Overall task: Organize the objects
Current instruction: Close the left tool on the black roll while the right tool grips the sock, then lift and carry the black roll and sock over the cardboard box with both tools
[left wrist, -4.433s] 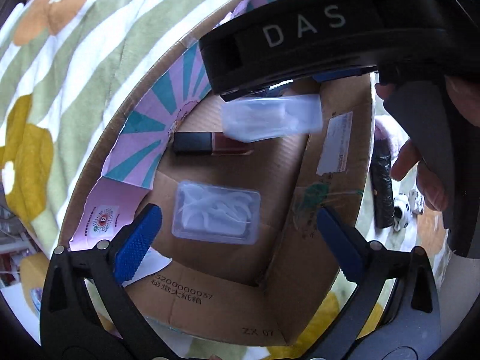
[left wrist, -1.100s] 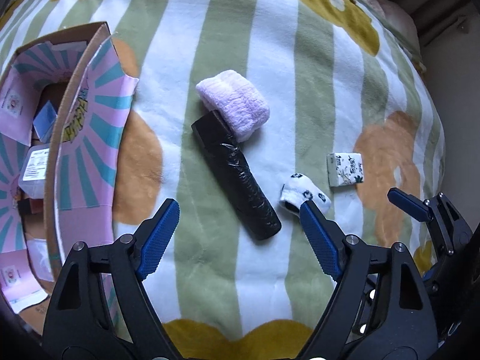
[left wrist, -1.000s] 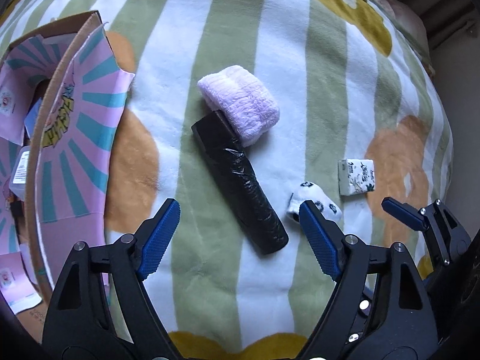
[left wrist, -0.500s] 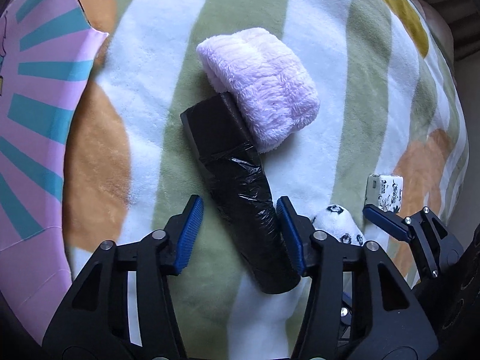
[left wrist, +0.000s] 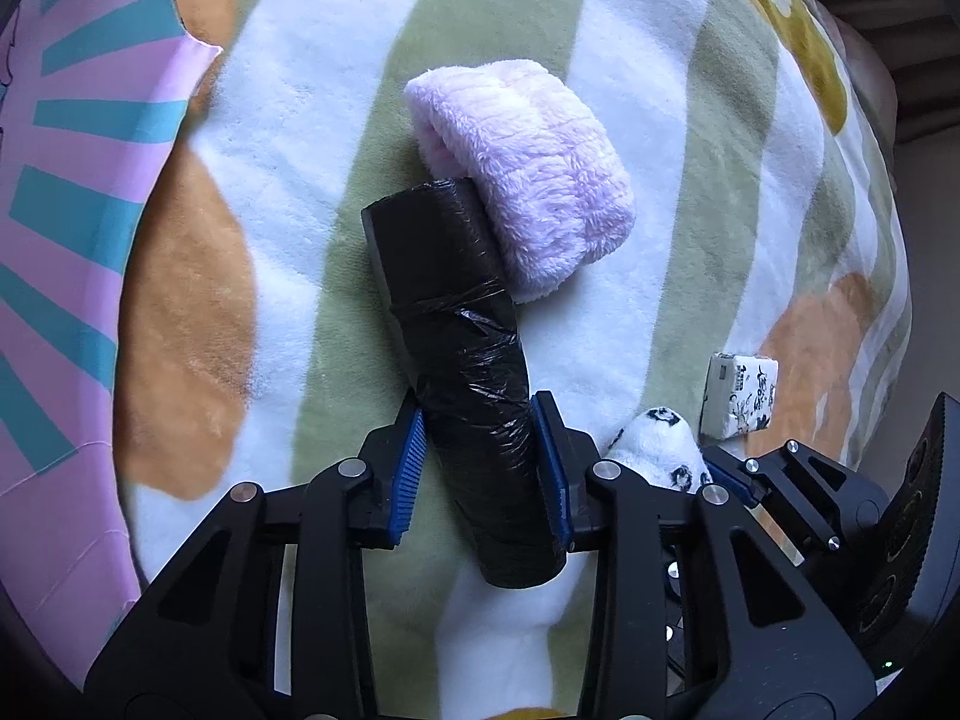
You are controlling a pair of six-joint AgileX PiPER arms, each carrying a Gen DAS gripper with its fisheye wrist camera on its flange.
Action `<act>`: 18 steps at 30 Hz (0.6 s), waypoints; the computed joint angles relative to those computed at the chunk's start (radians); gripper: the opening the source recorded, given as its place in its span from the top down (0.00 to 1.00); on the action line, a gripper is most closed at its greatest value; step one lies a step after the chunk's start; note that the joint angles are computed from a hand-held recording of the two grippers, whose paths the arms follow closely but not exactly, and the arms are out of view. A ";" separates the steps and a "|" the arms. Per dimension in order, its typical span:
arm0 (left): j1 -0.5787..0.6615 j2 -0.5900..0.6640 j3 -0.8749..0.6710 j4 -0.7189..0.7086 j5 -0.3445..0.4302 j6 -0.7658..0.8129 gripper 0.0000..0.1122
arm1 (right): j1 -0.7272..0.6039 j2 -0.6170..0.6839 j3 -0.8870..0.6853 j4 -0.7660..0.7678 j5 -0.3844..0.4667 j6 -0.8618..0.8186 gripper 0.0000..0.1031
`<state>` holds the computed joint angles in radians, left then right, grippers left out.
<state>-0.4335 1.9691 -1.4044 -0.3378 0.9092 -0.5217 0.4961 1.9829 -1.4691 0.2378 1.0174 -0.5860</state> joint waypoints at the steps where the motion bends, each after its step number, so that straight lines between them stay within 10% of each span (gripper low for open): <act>1: -0.002 -0.013 0.011 0.002 -0.007 0.003 0.72 | -0.004 -0.005 -0.002 0.003 0.005 0.005 0.68; 18: 0.008 -0.316 0.025 0.109 0.103 0.024 0.73 | -0.023 -0.223 -0.059 -0.024 0.149 0.349 0.68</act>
<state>-0.4250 1.6527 -1.3797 -0.2293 1.0118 -0.4975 0.4732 1.7596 -1.5281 0.2141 1.1662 -0.2372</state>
